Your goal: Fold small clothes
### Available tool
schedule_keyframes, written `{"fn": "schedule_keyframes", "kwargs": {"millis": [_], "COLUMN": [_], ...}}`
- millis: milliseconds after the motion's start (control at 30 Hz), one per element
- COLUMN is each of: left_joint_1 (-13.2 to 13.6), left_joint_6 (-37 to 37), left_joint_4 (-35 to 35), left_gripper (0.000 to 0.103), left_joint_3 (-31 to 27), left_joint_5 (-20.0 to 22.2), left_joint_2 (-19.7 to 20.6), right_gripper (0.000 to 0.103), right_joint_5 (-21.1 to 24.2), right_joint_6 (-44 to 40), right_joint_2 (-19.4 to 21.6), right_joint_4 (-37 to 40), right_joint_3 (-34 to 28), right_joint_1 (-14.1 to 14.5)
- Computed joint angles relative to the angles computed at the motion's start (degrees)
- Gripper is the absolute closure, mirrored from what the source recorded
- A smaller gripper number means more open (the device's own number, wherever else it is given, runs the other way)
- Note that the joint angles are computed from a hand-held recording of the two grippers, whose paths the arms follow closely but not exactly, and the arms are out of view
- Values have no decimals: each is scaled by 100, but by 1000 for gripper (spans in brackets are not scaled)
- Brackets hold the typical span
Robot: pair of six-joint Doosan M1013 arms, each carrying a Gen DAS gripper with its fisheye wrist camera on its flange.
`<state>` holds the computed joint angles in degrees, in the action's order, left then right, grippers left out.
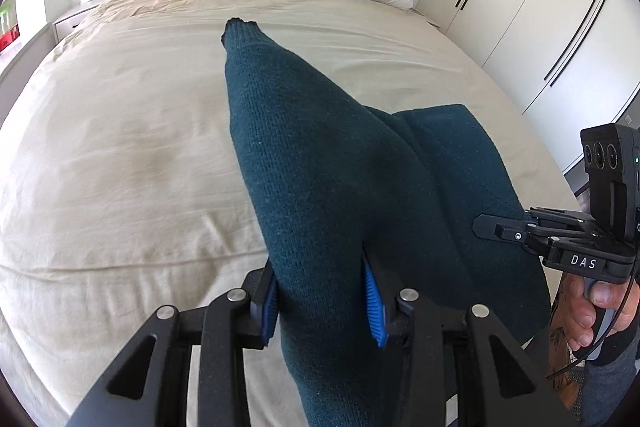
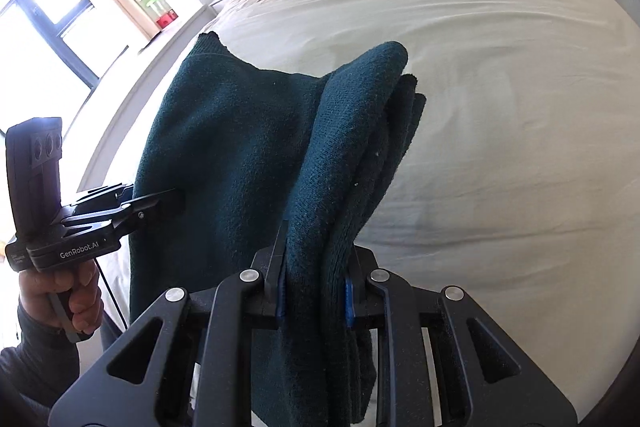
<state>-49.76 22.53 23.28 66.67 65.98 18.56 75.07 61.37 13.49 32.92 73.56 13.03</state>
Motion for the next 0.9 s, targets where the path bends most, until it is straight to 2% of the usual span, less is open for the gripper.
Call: {"fn": "schedule_keyframes", "kwargs": {"millis": [100, 200, 333, 433, 533, 600, 700, 767, 867, 900], "left_joint_1": [-108, -110, -65, -81, -107, -87, -173, -312, -670, -796], "left_joint_6": [-384, -694, -881, -1216, -1338, -1506, -2050, -2223, -2425, -2483], "left_joint_4": [60, -54, -251, -101, 18, 88, 292, 571, 1325, 1614], "left_gripper": [64, 64, 61, 52, 43, 33, 31, 31, 31, 26], "left_joint_3": [556, 972, 1447, 1742, 1819, 1838, 2230, 2186, 1947, 1887], "left_joint_5": [-53, -215, -511, -865, -890, -963, -1250, -974, -94, 155], "left_joint_2": [-324, -478, -548, -641, -666, -644, -902, -916, -847, -834], "right_gripper": [84, 84, 84, 81, 70, 69, 64, 57, 54, 54], "right_joint_5": [5, -108, -286, -221, -168, -214, -161, -248, -590, -784], "right_joint_6": [39, 127, 290, 395, 325, 117, 119, 188, 349, 369], "right_joint_2": [-132, -179, -110, 9, 100, 116, 9, -3, -199, -328], "right_joint_4": [100, 170, 194, 804, 1232, 1364, 1480, 1497, 1223, 1075], "right_joint_3": [317, 603, 1023, 1334, 1448, 1489, 1568, 1557, 1633, 1693], "right_joint_1": [179, 393, 437, 185, 18, -27, -128, -193, -242, -241]}}
